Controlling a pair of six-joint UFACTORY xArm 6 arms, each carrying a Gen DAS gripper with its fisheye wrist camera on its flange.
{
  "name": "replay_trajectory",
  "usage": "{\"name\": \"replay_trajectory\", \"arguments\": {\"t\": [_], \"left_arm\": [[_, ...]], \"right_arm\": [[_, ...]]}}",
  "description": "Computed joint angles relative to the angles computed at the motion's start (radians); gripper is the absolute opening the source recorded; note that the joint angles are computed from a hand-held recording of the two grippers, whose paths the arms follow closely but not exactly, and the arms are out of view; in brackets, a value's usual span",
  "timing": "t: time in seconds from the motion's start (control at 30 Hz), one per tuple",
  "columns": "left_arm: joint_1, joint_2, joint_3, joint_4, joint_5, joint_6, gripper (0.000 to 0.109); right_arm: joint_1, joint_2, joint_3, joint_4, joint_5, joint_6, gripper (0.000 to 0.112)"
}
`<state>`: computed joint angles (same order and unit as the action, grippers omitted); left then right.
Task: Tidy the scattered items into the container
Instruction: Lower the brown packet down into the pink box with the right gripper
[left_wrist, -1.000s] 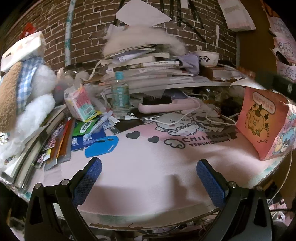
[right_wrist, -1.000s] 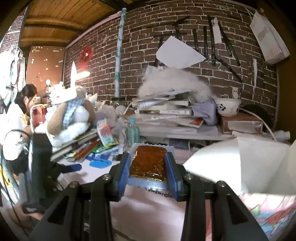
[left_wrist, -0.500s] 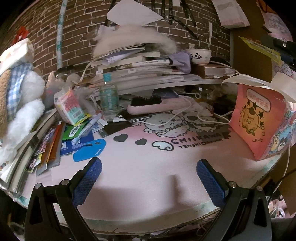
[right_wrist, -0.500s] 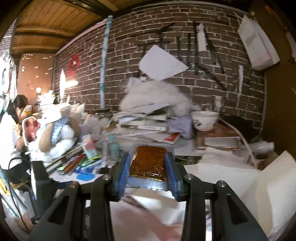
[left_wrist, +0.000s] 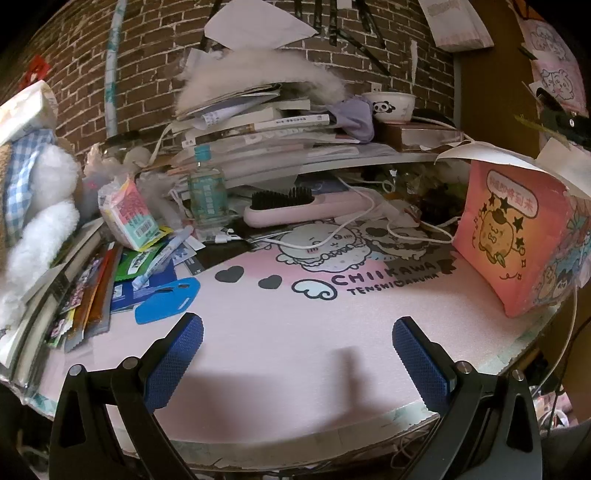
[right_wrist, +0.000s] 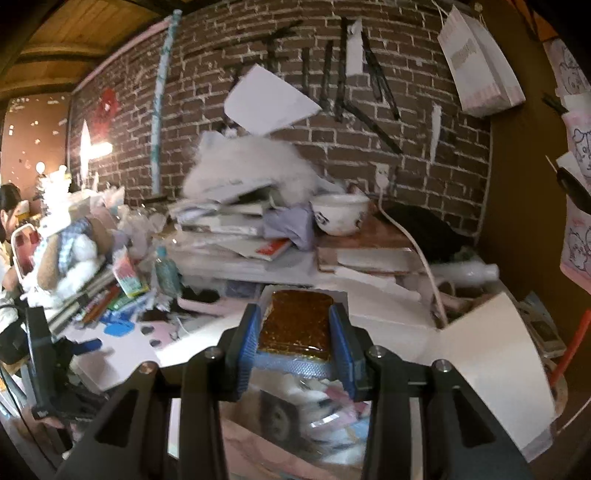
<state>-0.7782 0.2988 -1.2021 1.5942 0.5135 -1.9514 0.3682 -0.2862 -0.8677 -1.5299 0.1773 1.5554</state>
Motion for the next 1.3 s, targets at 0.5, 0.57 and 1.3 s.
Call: {"name": "replay_trajectory", "arguments": {"t": [0.5,0.57,1.3], "left_arm": [[-0.003,0.012,-0.016,-0.018,-0.008,0.031,0.103],[-0.003,0.013,-0.016,-0.019,-0.007,0.034,0.103],[-0.005,0.015,-0.02,-0.022,-0.01,0.034,0.103]], "right_arm": [[0.003,0.071,0.01,0.825,0.125,-0.821,0.035],[0.015,0.094,-0.017,0.878,0.171,-0.877,0.035],[0.035,0.28,-0.259,1.212,0.518,-1.184,0.036]]}}
